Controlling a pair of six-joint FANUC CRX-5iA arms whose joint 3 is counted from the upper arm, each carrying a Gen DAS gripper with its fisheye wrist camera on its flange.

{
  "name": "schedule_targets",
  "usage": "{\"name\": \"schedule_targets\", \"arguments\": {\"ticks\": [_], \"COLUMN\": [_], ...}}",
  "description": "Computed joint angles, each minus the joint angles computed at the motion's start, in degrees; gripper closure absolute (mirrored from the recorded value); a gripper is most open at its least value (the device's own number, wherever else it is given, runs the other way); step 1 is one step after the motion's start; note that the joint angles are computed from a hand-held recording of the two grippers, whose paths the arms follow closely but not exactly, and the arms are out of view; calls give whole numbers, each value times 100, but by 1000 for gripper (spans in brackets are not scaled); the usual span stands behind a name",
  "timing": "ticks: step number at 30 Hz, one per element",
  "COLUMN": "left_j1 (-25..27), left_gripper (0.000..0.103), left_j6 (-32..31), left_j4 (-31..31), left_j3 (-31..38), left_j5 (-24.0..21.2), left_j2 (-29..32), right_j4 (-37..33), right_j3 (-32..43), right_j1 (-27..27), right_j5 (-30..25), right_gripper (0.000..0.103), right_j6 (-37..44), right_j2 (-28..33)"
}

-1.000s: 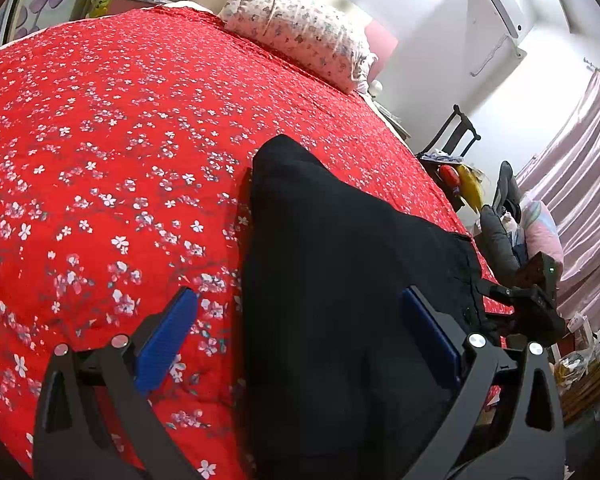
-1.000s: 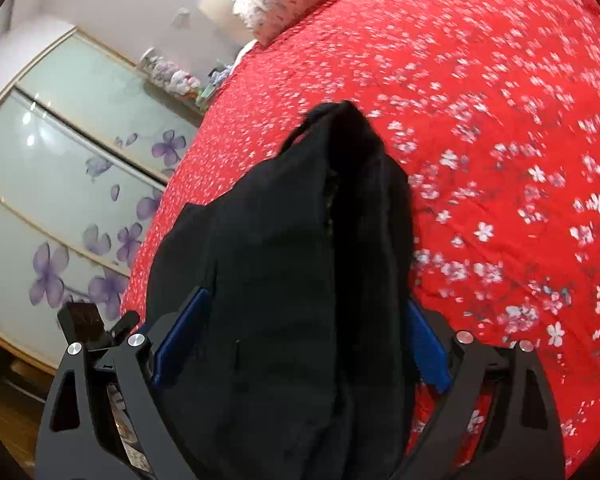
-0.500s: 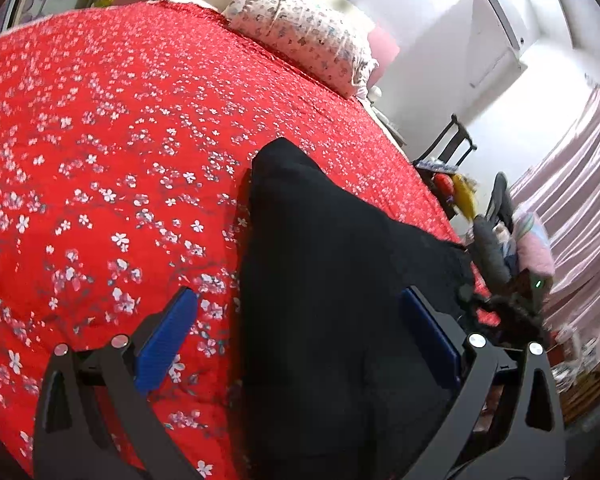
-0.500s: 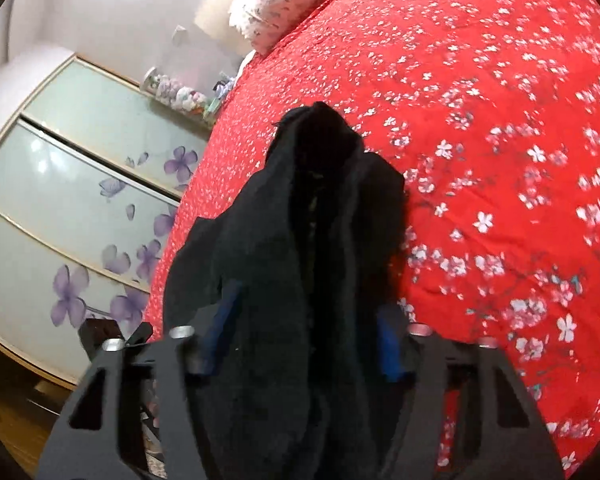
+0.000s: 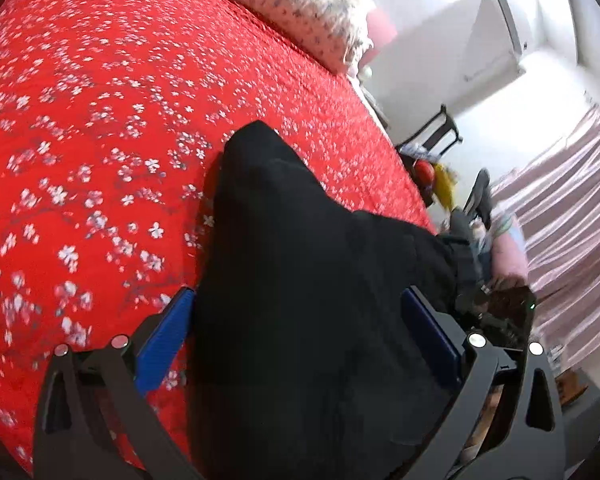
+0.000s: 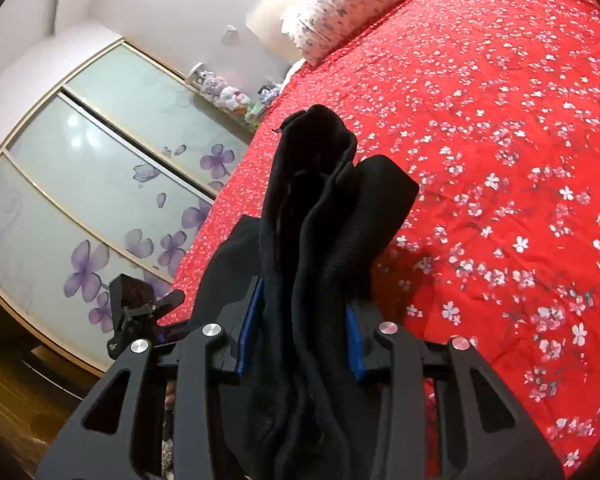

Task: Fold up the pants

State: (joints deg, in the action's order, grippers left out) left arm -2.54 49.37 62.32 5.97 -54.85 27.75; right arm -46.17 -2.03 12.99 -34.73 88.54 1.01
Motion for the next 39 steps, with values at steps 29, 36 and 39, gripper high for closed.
{"name": "schedule_targets", "arguments": {"ticks": [29,36,39], "left_j1": [-261,-300,-225], "left_gripper": [87,86,81], "left_j6": [-700,-287,530], "left_j4": [544,398,-235], "left_j3": [182,934,1468], "left_j5": [586,756,570], "left_j2": [30,540,871], "right_j4": [-1060,-1404,-649], "right_j3": [611,1139,1221], "right_j1": [-516,-752,-569], "right_j5": [-152,-192,-78], "right_gripper": [69,69,70], "right_j6": [318,459,-283], "right_j2": [492,1051,1194]}}
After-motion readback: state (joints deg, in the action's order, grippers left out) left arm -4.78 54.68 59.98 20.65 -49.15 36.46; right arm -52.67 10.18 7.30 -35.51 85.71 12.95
